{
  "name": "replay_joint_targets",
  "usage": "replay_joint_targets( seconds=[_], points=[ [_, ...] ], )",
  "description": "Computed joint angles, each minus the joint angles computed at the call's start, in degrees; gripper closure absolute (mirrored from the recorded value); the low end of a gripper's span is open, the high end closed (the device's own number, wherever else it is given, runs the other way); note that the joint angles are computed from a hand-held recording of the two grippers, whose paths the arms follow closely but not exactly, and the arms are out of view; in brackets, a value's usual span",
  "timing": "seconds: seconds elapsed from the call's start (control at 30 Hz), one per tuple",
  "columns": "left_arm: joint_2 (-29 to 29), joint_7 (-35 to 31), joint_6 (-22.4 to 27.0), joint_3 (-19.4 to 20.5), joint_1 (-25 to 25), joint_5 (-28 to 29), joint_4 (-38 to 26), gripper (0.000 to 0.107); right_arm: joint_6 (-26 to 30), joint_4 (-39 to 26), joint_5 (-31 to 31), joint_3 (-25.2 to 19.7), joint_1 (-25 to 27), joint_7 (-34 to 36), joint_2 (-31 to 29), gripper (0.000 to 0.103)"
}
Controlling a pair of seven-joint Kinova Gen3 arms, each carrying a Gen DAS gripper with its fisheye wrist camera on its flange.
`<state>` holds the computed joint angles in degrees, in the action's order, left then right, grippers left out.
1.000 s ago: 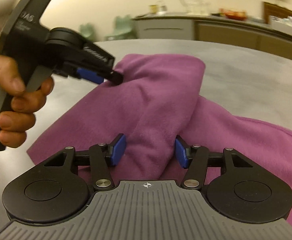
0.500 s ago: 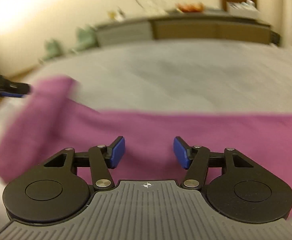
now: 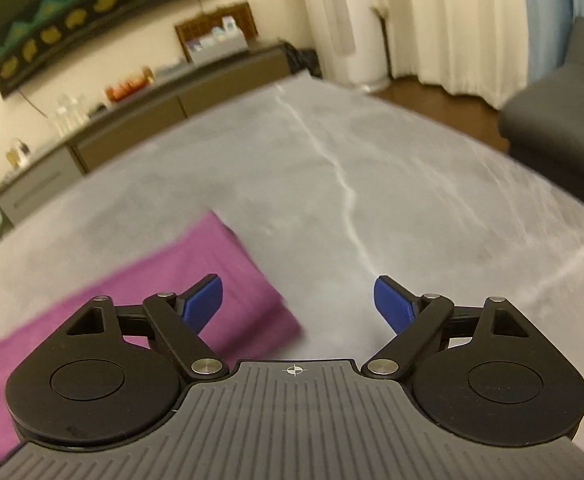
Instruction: Fold clothes
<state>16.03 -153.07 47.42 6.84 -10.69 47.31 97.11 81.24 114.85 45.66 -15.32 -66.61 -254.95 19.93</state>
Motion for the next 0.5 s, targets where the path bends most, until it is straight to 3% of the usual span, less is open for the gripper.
replay_joint_targets(
  seconds=[0.07, 0.1, 0.13, 0.2, 0.27, 0.4, 0.5],
  points=[
    [0.26, 3.09, 3.92, 1.53, 2.45, -0.85, -1.05, 0.064, -1.86, 1.70, 2.73, 0.28, -0.78, -1.86, 0.71, 0.024],
    [0.32, 4.49, 4.76, 2.19, 4.10, -1.28, -1.48, 0.064, -1.95, 2.03, 4.34, -0.99, 0.42, -1.40, 1.40, 0.039],
    [0.38, 5.69, 5.21, 2.85, 5.90, -1.88, -1.97, 0.063, -2.33, 2.02, 5.26, -2.59, 2.26, 0.00, 1.68, 0.065],
    [0.88, 8.79, 5.49, 4.22, 10.42, -3.98, -3.62, 0.062, -3.92, 1.77, 6.10, -2.80, 3.51, 4.17, 1.78, 0.091],
    [1.99, 12.73, 4.96, 5.48, 15.48, -6.85, -5.82, 0.059, -2.05, -0.62, 4.48, -0.03, 0.57, 8.83, 2.82, 0.092],
    [4.96, 20.54, 2.88, 7.10, 24.29, -13.45, -10.37, 0.056, 7.27, -7.45, 5.63, 2.15, -4.98, 18.15, 8.69, 0.092],
    [8.17, 25.04, 3.58, 8.25, 28.04, -16.48, -14.11, 0.052, 14.26, -12.37, 9.71, -1.85, -4.38, 25.14, 13.30, 0.092]
  ],
)
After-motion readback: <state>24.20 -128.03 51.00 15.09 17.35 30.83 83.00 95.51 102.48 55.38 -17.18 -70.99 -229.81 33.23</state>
